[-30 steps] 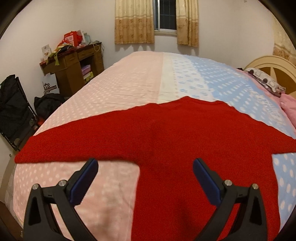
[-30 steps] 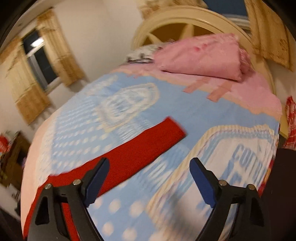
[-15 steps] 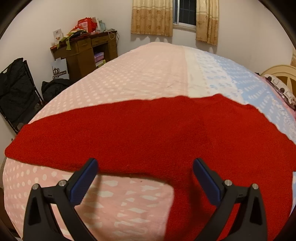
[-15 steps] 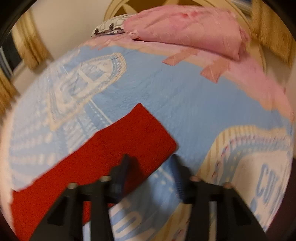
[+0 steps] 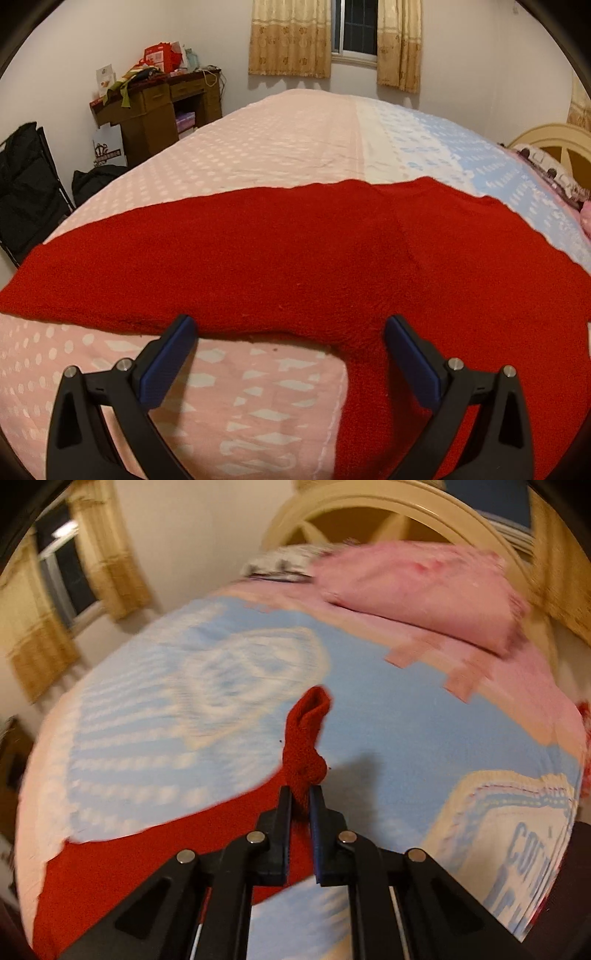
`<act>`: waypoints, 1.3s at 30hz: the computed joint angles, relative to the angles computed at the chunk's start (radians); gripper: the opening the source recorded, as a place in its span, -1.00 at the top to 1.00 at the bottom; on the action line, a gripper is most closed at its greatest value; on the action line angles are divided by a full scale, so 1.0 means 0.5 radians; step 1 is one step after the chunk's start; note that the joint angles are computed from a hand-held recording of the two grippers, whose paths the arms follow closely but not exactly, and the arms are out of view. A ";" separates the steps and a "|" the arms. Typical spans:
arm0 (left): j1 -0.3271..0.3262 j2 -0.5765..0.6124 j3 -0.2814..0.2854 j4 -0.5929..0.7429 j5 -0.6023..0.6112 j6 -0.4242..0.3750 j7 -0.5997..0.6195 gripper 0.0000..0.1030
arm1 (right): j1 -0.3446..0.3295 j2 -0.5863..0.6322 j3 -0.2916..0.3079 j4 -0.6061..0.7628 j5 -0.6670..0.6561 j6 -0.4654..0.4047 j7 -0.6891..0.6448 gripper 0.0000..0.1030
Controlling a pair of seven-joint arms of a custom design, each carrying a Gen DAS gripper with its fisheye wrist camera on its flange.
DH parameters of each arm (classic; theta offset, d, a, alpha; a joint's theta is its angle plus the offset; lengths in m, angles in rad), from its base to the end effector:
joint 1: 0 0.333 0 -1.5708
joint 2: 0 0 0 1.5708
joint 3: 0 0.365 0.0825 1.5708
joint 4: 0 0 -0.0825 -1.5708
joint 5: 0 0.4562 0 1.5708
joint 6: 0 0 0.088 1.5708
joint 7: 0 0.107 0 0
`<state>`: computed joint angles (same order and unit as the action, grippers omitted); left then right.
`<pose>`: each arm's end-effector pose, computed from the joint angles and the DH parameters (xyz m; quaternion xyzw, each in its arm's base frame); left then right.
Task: Fold small clothes
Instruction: 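Carry the sleeve across the sweater body with the right tool and release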
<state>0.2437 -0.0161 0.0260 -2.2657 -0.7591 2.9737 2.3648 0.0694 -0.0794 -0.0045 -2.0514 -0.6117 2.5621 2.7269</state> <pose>0.5738 0.2078 0.4405 -0.7110 0.5926 -0.2640 0.2714 0.6352 0.0499 0.5587 -0.4043 0.8405 -0.2756 0.2329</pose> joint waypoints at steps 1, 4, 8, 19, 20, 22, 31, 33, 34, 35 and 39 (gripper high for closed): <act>-0.002 0.000 0.004 0.009 -0.077 -0.016 0.058 -1.00 | 0.040 0.027 0.033 0.056 0.026 0.030 -0.063 0.84; -0.004 -0.001 0.008 0.027 -0.270 -0.051 0.198 -1.00 | 0.161 0.148 0.099 0.224 0.170 0.113 -0.271 0.84; 0.017 0.003 0.025 0.067 -0.543 -0.169 0.372 -1.00 | 0.354 0.461 0.199 0.569 0.415 0.258 -0.639 0.84; 0.040 0.003 0.022 0.092 -0.868 -0.252 0.609 -1.00 | 0.731 1.585 0.430 1.691 1.014 0.078 -1.437 0.84; 0.044 -0.003 0.026 0.086 -0.891 -0.263 0.632 -1.00 | 0.735 1.611 0.438 1.696 1.052 0.080 -1.491 0.83; 0.047 -0.008 0.028 0.082 -0.909 -0.272 0.648 -1.00 | 0.736 1.663 0.463 1.715 1.140 0.067 -1.602 0.82; 0.044 -0.016 0.027 0.066 -0.860 -0.247 0.622 -1.00 | 0.409 1.740 0.934 1.665 1.824 0.201 -2.216 -0.43; 0.043 -0.016 0.027 0.063 -0.838 -0.243 0.607 -1.00 | 0.367 1.658 0.992 1.511 1.991 0.395 -2.380 -0.42; 0.042 -0.016 0.027 0.062 -0.829 -0.239 0.601 -1.00 | 0.419 1.601 0.917 1.446 1.948 0.517 -2.329 -0.41; 0.041 -0.016 0.026 0.060 -0.810 -0.232 0.586 -1.00 | 0.495 1.569 0.815 1.425 1.902 0.570 -2.260 -0.25; 0.036 -0.009 0.022 0.055 -0.732 -0.201 0.530 -1.00 | 0.869 1.587 0.289 1.543 1.500 0.404 -1.700 0.63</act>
